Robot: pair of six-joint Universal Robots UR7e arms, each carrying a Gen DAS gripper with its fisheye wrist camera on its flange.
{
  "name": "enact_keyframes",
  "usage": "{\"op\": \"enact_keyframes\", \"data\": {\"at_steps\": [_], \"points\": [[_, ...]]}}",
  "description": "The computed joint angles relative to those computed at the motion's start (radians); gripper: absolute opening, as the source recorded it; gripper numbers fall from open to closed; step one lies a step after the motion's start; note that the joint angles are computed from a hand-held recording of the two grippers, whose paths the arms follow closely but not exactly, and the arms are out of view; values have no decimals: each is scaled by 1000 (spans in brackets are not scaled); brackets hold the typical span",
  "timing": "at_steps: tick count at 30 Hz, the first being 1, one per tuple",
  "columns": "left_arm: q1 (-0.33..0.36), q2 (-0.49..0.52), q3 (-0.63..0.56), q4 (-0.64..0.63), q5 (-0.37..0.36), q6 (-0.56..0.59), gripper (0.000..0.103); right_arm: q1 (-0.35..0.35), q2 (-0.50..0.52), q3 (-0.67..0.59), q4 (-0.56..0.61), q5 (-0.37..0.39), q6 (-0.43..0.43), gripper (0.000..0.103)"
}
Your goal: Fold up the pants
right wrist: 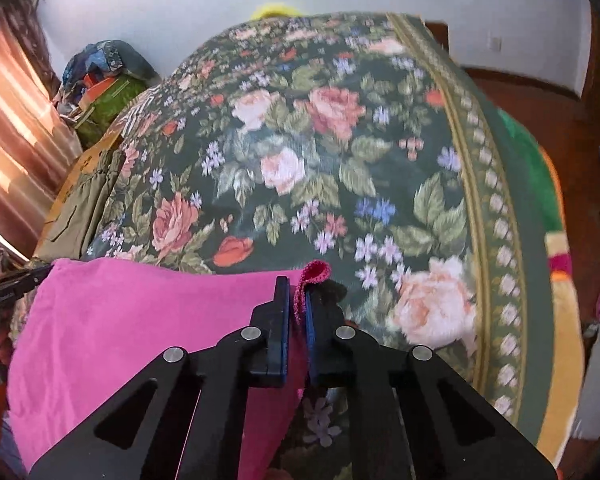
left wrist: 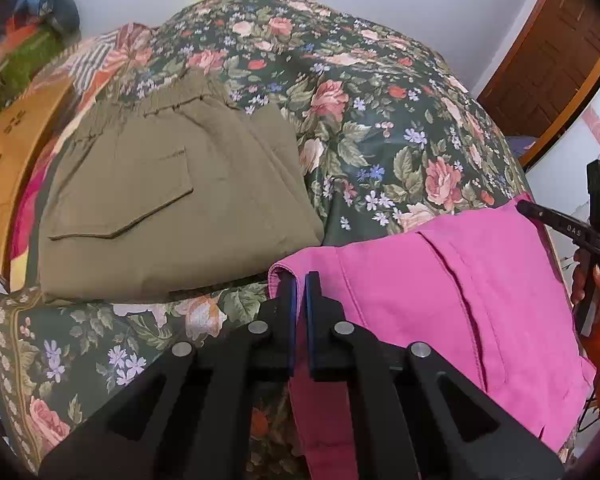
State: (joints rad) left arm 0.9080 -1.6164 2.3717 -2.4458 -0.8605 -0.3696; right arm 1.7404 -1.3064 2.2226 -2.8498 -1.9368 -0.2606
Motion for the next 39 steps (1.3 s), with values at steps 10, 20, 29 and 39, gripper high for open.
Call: {"op": "enact_keyframes", "data": {"at_steps": [10, 20, 29, 39], "points": [[-35, -72, 37, 96, 76, -102, 4, 5, 55, -45, -67, -72, -75, 4], [-177, -221, 37, 338, 134, -222, 28, 98, -30, -49, 45, -86, -30, 26], [-491, -480, 62, 911, 106, -580, 38, 274, -146, -7, 176, -26, -16, 37], [-689, -625, 145, 1161, -42, -793, 57, 401, -151, 65, 250, 55, 44, 42]]}}
